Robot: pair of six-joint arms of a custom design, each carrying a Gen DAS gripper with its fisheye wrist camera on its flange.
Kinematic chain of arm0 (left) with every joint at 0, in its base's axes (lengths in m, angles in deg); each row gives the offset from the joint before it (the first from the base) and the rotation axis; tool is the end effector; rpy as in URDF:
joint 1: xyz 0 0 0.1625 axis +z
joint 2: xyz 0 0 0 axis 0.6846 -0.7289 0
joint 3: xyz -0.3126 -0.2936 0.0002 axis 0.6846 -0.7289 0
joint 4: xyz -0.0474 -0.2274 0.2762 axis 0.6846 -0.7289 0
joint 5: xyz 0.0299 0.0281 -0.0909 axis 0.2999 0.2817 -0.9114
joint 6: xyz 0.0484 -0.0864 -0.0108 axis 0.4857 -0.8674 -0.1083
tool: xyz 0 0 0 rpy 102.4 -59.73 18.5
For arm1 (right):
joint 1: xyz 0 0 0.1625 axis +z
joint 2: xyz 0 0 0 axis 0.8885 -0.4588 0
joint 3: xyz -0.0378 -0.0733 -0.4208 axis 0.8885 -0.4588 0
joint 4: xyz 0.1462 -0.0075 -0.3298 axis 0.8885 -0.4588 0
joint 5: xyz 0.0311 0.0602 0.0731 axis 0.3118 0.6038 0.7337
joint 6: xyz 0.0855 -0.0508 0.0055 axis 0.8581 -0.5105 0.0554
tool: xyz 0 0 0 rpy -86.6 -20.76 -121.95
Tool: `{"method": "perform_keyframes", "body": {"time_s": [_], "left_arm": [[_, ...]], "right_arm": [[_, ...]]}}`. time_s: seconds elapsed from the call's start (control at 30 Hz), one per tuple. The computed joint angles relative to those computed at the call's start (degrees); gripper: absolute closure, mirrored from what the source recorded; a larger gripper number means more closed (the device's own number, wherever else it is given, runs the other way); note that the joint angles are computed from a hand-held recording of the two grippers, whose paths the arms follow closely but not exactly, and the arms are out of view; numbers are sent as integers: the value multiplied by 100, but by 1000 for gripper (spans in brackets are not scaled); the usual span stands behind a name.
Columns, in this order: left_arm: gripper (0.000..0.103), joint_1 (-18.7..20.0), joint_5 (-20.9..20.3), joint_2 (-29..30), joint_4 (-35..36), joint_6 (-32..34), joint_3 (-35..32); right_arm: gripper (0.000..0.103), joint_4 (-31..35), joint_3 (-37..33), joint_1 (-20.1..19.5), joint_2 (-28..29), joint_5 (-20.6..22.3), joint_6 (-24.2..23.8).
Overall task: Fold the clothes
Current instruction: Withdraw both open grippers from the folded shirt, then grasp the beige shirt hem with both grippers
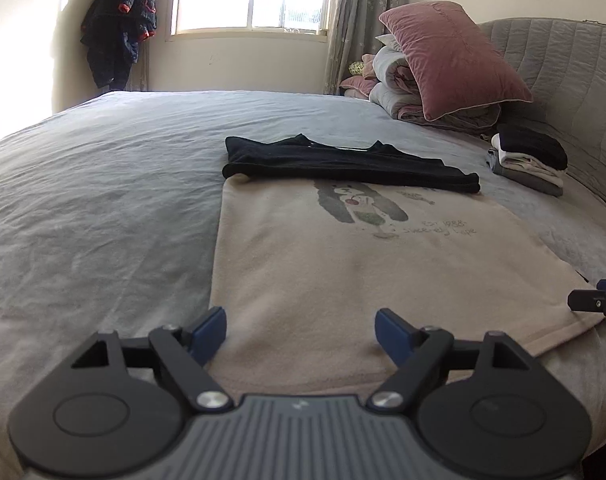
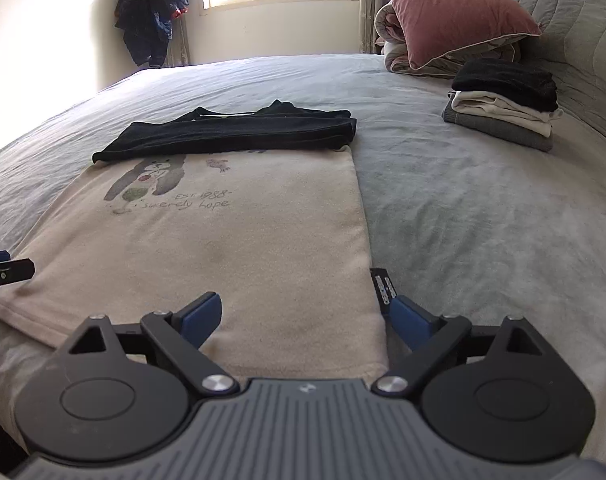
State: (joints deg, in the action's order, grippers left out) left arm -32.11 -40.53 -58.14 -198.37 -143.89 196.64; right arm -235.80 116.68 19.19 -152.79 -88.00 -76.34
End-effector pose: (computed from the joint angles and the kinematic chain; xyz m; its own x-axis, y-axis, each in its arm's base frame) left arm -0.2418 -0.2750 0.0881 -0.7338 -0.2718 -0.6226 0.4434 0.5027 -0.7421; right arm 0.0702 -0.4196 0.2719 -0.6543 -0.4712 0.5915 -0.7421 0.5505 -0.3824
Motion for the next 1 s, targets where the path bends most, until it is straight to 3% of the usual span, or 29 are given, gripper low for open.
{"method": "perform_keyframes", "body": {"time_s": [0.17,0.23,0.37,0.5,0.7,0.8,0.93,1.0], "left_arm": [[15,-601,-607,-106,980,-1402,-68],[14,-672,-857,-178,1005,-1825,-36],[14,-852,-1136,-240,992,-2296,33],[14,-875,-1344,-481,842,-1909,90],[14,-685,-1624,-1195,1220,-1050,97],[15,-557,-1592,-1727,662,-687,397],[25,-330,-1523,-2353,-114,-242,712],[30,-172,-1501,-2575,-545,22,838]], "right_arm": [[7,-36,502,-363,-552,108,-346],[3,117,596,-360,-764,-119,-196],[0,835,675,-500,-1268,-9,-49],[0,1320,593,-457,-1464,-121,-105],[0,2269,108,-300,-1644,-441,-287],[0,3057,-309,-292,-1680,-360,61],[1,4150,-949,-271,-1564,-208,696],[8,4491,-1208,-259,-1443,-158,960]]}}
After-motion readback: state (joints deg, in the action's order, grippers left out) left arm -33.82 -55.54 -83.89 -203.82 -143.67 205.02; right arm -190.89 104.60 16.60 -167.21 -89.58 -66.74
